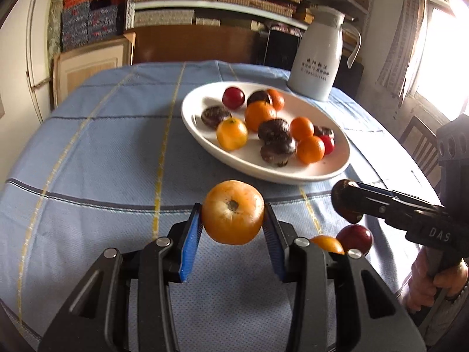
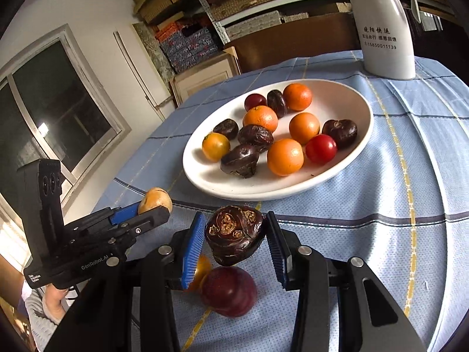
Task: Organize fruits
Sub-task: 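Lower the tomato and date onto the white plate and open both tools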
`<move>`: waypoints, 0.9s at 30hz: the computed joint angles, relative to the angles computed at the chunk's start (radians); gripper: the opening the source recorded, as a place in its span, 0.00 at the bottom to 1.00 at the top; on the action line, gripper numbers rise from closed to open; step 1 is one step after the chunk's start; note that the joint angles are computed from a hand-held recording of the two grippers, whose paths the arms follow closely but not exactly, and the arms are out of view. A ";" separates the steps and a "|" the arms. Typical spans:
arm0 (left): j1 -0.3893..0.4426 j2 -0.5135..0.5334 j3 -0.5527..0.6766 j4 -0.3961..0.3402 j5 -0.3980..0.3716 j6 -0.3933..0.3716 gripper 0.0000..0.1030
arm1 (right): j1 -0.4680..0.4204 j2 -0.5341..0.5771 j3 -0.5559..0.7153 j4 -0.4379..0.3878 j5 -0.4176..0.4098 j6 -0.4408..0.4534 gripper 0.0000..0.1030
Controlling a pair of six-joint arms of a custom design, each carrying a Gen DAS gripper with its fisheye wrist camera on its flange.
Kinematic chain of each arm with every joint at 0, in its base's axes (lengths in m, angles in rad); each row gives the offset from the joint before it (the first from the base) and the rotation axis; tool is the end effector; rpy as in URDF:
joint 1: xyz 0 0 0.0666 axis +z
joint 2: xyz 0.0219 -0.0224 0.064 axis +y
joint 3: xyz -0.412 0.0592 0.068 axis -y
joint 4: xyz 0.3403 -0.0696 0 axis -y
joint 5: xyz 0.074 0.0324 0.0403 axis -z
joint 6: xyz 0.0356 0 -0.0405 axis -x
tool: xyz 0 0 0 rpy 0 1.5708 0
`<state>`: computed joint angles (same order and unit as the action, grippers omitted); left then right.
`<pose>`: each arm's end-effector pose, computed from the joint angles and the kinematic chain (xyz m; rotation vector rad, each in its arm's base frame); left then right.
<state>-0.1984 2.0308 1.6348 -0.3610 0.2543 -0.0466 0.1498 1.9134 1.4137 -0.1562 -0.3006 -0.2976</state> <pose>0.6436 -0.1389 0.2637 0.4109 2.2902 -0.3721 0.6002 0.1008 0.2667 -0.0012 2.2545 0.5775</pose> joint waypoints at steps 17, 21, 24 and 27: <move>-0.049 0.104 0.344 -0.101 -0.132 0.008 0.39 | -0.057 0.001 0.143 -0.024 0.056 -0.030 0.41; -0.060 0.225 0.597 -0.220 -0.155 0.063 0.39 | -0.074 0.089 0.336 -0.116 0.067 -0.060 0.41; -0.066 0.318 0.755 -0.314 -0.151 0.093 0.39 | -0.076 0.199 0.514 -0.228 0.087 -0.085 0.41; -0.073 0.373 0.825 -0.372 -0.162 0.057 0.39 | -0.074 0.280 0.630 -0.304 0.090 -0.087 0.41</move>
<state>-0.2717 2.4038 2.4600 -0.7328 0.0921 0.0108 0.0759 2.1937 2.0437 -0.4601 -0.2102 -0.3846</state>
